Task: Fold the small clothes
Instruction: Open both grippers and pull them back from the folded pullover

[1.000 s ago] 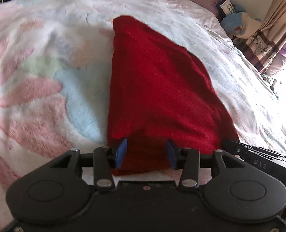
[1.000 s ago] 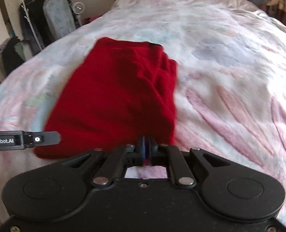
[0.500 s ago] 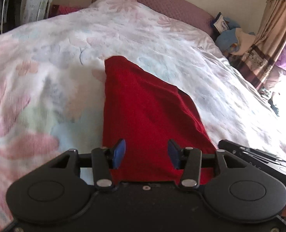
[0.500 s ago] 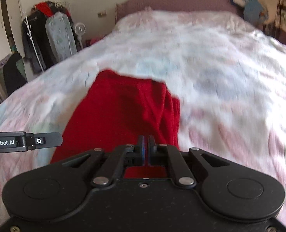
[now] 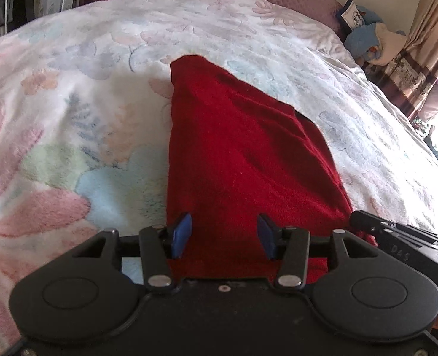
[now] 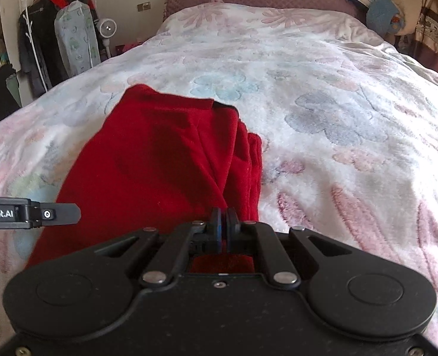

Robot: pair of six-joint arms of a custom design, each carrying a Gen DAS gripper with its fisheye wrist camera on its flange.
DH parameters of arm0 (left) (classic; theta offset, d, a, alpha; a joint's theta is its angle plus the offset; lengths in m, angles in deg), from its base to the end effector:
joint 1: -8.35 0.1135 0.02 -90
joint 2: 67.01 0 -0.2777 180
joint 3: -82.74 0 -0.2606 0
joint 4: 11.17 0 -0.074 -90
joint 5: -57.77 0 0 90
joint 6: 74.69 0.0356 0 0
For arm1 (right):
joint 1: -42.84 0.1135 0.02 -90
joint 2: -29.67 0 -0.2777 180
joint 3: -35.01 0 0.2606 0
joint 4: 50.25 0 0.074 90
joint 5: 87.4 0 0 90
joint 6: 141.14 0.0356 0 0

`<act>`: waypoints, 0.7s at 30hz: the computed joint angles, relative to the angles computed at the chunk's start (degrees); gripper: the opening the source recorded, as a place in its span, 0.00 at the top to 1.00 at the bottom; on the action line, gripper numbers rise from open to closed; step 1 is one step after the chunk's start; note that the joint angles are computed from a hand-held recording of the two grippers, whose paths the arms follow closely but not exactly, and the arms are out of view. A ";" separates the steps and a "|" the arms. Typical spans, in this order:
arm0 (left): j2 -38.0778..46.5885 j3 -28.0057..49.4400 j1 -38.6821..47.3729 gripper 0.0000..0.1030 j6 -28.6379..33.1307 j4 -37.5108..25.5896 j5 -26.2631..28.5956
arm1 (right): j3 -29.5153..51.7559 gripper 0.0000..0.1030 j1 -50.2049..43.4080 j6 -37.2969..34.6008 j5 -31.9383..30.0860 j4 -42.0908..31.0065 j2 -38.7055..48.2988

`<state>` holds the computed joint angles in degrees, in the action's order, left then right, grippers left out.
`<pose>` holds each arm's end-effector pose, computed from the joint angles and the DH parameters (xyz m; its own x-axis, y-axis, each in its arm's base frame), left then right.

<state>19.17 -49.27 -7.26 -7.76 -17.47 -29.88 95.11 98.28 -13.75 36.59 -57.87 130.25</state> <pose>0.2736 -0.0780 0.1527 -0.7374 -0.2005 -0.6451 0.0088 0.9520 -0.3060 0.2083 0.2673 0.1403 -0.6215 -0.0147 -0.7833 -0.1179 0.9902 0.0749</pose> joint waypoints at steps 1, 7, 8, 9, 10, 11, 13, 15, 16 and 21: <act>-1.78 -0.48 -0.24 0.50 -0.12 -1.36 -0.02 | -0.47 0.97 0.45 0.52 0.26 -0.37 -1.30; -17.23 -3.90 -4.35 0.41 -2.60 -15.61 -5.03 | -0.39 0.80 5.93 5.82 4.16 -11.59 -9.33; -19.92 -4.22 -5.57 0.40 -3.38 -18.54 -6.59 | 0.02 0.63 7.18 7.58 4.74 -14.54 -10.62; -22.73 -4.35 -6.86 0.39 -4.13 -21.69 -8.10 | 0.58 0.41 8.58 9.67 5.41 -17.83 -11.85; -24.92 -4.26 -7.95 0.38 -4.70 -24.46 -9.22 | 1.21 0.32 10.11 11.82 6.21 -21.11 -12.95; -27.56 -3.86 -9.17 0.38 -5.41 -28.08 -9.87 | 1.84 0.23 12.01 13.82 7.23 -24.26 -13.99; -31.57 -3.08 -11.00 0.37 -7.26 -33.32 -10.40 | 2.91 0.18 15.40 15.36 9.02 -28.77 -15.29; -35.36 -1.84 -13.67 0.36 -10.19 -38.87 -12.27 | 6.27 0.06 19.06 18.67 11.42 -36.94 -14.81; -36.49 -1.11 -14.82 0.35 -11.25 -41.06 -13.21 | 7.62 0.04 20.45 20.60 12.50 -40.28 -14.53; -40.71 2.29 -23.69 0.33 -18.56 -50.41 -19.47 | 13.13 0.04 26.60 31.88 14.29 -54.77 -14.71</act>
<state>-21.54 -46.98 -30.95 -26.32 -67.88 -49.35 108.24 124.88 18.12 50.88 -112.64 115.54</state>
